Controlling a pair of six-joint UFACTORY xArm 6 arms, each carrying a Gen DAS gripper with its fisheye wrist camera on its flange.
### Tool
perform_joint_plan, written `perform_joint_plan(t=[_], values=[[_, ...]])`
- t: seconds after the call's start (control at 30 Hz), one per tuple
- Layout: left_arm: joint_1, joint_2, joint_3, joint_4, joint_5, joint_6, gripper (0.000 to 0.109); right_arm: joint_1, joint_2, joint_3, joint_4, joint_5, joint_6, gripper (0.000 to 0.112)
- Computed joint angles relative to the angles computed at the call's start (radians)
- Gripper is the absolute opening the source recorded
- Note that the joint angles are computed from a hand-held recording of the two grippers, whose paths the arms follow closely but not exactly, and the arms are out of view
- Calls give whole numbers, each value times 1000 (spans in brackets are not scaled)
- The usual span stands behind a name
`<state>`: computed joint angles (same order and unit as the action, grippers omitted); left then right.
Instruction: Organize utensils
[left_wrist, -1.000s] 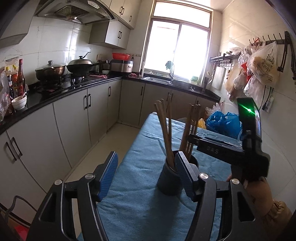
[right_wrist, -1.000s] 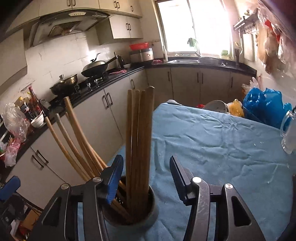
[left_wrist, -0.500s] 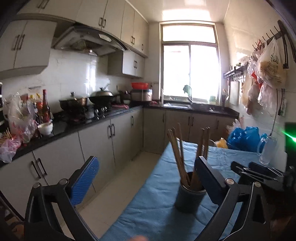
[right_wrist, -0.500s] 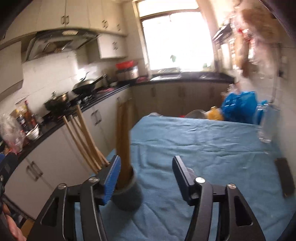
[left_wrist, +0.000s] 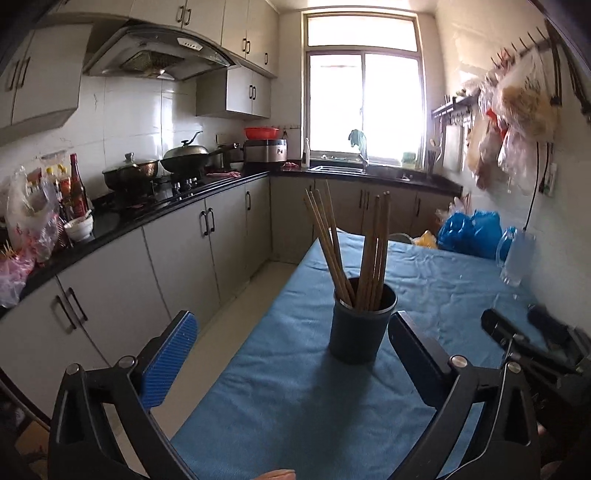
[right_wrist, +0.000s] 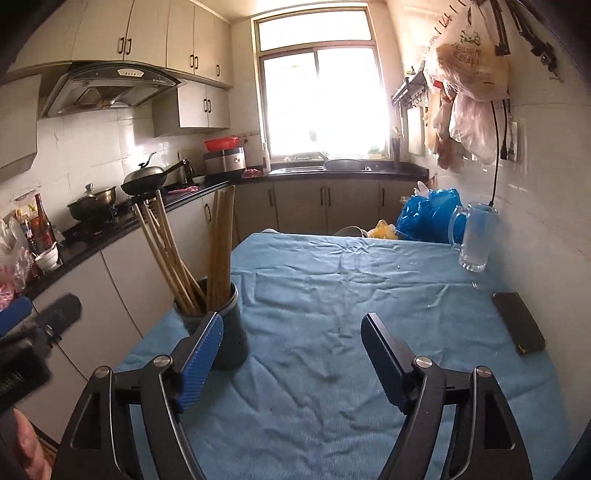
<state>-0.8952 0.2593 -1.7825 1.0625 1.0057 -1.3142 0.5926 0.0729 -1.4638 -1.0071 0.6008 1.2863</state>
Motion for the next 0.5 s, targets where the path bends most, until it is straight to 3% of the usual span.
perform_joint_plan(t=[0.5], values=[[1,-58,100,-105,-47,24,103,54,-75,81,-45,86,80,87]])
